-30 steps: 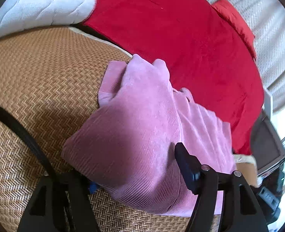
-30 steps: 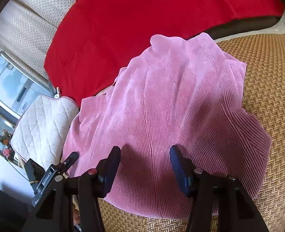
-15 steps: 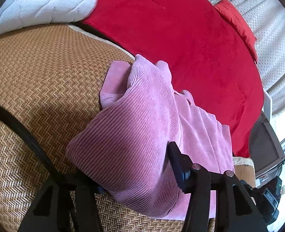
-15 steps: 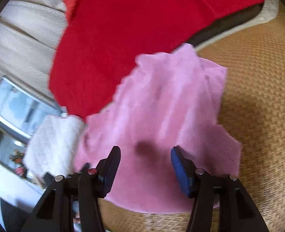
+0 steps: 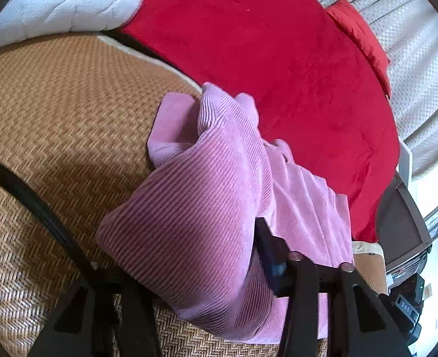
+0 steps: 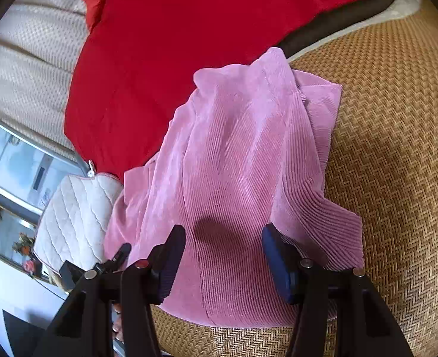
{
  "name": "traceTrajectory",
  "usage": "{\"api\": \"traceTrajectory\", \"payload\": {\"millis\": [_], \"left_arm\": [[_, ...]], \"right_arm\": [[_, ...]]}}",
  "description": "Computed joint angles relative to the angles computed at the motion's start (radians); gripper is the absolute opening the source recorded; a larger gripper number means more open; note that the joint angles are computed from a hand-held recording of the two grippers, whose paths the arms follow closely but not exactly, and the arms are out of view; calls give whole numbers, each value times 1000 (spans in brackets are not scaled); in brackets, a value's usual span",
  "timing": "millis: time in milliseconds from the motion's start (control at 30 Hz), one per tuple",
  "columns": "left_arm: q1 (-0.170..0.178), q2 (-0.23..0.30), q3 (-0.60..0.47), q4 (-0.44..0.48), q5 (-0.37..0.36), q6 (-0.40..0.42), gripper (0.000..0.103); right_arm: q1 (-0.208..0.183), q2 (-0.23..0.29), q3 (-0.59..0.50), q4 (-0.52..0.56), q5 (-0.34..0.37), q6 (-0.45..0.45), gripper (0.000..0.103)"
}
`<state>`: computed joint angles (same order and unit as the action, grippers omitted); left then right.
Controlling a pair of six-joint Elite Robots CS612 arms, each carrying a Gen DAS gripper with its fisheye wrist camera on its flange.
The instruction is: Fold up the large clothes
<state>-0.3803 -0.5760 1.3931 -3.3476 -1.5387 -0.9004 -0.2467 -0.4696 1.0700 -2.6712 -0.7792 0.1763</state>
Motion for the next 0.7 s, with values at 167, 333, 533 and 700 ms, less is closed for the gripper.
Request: {"api": "traceTrajectory", "payload": {"millis": [167, 333, 533, 700], "left_arm": [[-16, 0, -26, 14, 57, 112, 25], [-61, -5, -66, 44, 169, 370, 22], [-157, 21, -134, 121, 316, 893, 22], [-196, 61, -189, 178, 411, 1040, 21]], "right_arm": [[4, -6, 7, 0, -15, -27, 59], [-5, 5, -7, 25, 32, 2, 59], [-21, 18, -26, 62, 116, 38, 62], [-32, 34, -32, -42, 194, 153, 84]]}}
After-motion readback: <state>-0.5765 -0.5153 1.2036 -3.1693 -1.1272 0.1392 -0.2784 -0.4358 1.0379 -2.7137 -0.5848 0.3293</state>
